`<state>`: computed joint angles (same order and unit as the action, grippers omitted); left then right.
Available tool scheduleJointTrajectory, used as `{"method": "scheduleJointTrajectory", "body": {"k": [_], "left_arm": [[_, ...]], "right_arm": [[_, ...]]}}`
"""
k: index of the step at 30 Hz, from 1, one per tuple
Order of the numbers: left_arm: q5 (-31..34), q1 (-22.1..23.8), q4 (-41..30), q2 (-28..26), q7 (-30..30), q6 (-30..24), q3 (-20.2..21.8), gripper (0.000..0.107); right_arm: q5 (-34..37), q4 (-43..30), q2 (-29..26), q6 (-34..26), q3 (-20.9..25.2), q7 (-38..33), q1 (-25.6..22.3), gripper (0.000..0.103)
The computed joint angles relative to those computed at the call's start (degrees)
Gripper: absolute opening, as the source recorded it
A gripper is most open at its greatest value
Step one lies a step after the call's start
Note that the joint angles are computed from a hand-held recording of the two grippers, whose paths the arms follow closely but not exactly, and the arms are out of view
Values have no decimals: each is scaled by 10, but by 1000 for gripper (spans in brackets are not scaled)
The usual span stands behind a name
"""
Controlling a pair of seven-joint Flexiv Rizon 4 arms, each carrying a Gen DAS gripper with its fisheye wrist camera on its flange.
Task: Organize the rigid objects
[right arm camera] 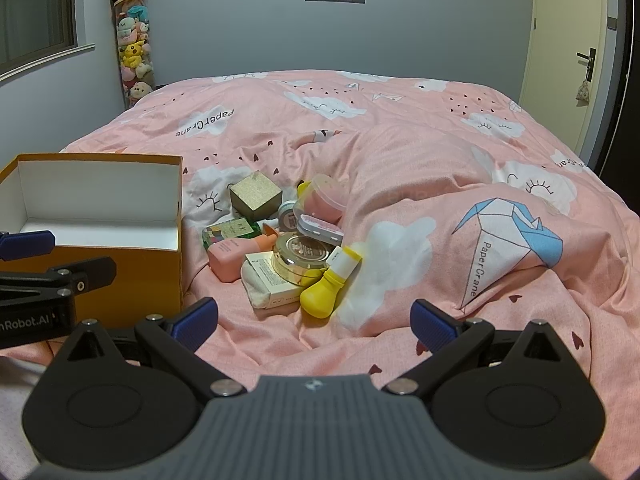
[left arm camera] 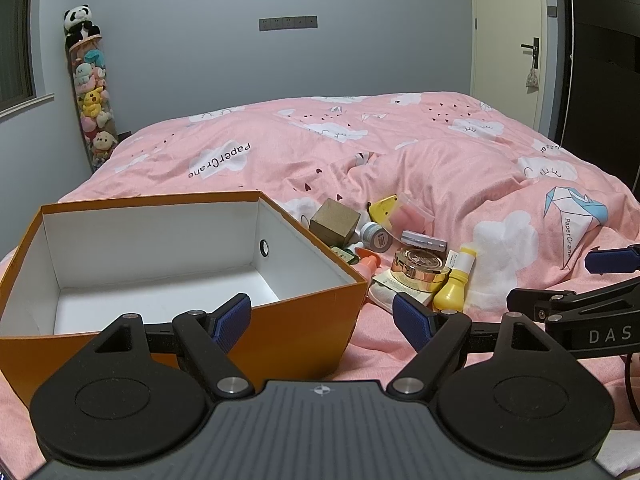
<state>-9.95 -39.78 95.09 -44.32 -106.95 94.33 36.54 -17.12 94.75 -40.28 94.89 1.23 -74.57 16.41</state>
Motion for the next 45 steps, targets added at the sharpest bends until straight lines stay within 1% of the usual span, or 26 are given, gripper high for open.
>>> {"method": "scheduleJointTrajectory", "body": {"k": [2, 4, 6, 8, 10, 11, 12, 13, 15, 16, 18, 20, 21, 22, 23, 25, 27, 29, 30, 32, 36, 37, 39, 40, 43, 45], "left_arm": [[1, 2, 2, 1, 1, 1, -3, 94], [4, 12, 3, 5, 6, 2, -16, 94], [7, 30, 7, 14, 16, 9, -42, 94], [10, 49, 8, 23, 32, 7, -66, 94], [16, 80, 8, 34, 53, 3, -106, 88], [19, 94, 6, 39, 64, -5, -124, 88], [22, 106, 3, 43, 74, -13, -139, 86], [28, 122, 0, 47, 85, -20, -159, 83], [40, 156, -6, 53, 113, -30, -201, 77], [46, 173, -11, 55, 129, -36, -222, 75], [54, 203, -24, 55, 160, -47, -261, 74], [57, 231, -42, 50, 192, -61, -296, 74], [56, 247, -52, 46, 210, -69, -318, 74], [53, 261, -63, 41, 228, -78, -338, 74], [49, 274, -74, 36, 246, -89, -356, 73], [41, 296, -96, 25, 284, -114, -387, 68], [28, 317, -125, 10, 330, -152, -417, 66], [9, 338, -156, -6, 383, -202, -449, 66], [1, 343, -169, -11, 403, -223, -455, 66], [-8, 342, -205, -27, 439, -269, -454, 68], [-7, 328, -285, -63, 479, -338, -428, 71], [-9, 326, -305, -73, 486, -353, -425, 71], [-12, 323, -346, -95, 489, -381, -418, 71], [-15, 323, -368, -106, 491, -395, -417, 71], [-31, 326, -435, -144, 489, -439, -421, 71], [-41, 326, -493, -176, 479, -475, -420, 71]], "right_arm": [[1, 1, 0, 0, 0, 0, 0, 100], [1, 0, 0, -2, 3, -1, -2, 100], [1, -3, -1, -10, 12, -3, -8, 100], [1, -10, -4, -22, 32, -9, -23, 100], [1, -18, -6, -36, 49, -17, -36, 100], [2, -23, -7, -46, 61, -23, -44, 99], [4, -30, -10, -57, 75, -30, -54, 96], [7, -41, -14, -71, 97, -43, -69, 91], [17, -55, -19, -89, 115, -60, -80, 84], [22, -65, -23, -100, 126, -71, -87, 82], [37, -85, -31, -119, 149, -95, -100, 81], [51, -112, -41, -152, 171, -123, -113, 70], [62, -129, -47, -173, 192, -143, -126, 59], [73, -147, -56, -195, 210, -159, -136, 53], [83, -165, -63, -214, 219, -170, -141, 52], [95, -191, -74, -235, 218, -185, -138, 48], [103, -215, -85, -249, 210, -199, -130, 45], [115, -251, -101, -279, 209, -212, -125, 43], [122, -269, -110, -295, 209, -217, -124, 43], [133, -309, -129, -330, 211, -235, -119, 42], [151, -383, -168, -382, 188, -238, -95, 42], [160, -408, -181, -402, 186, -236, -92, 38], [175, -456, -206, -436, 176, -225, -83, 31], [182, -479, -219, -450, 170, -217, -78, 29], [203, -529, -247, -474, 148, -194, -65, 28], [217, -565, -267, -493, 135, -183, -59, 28]]}}
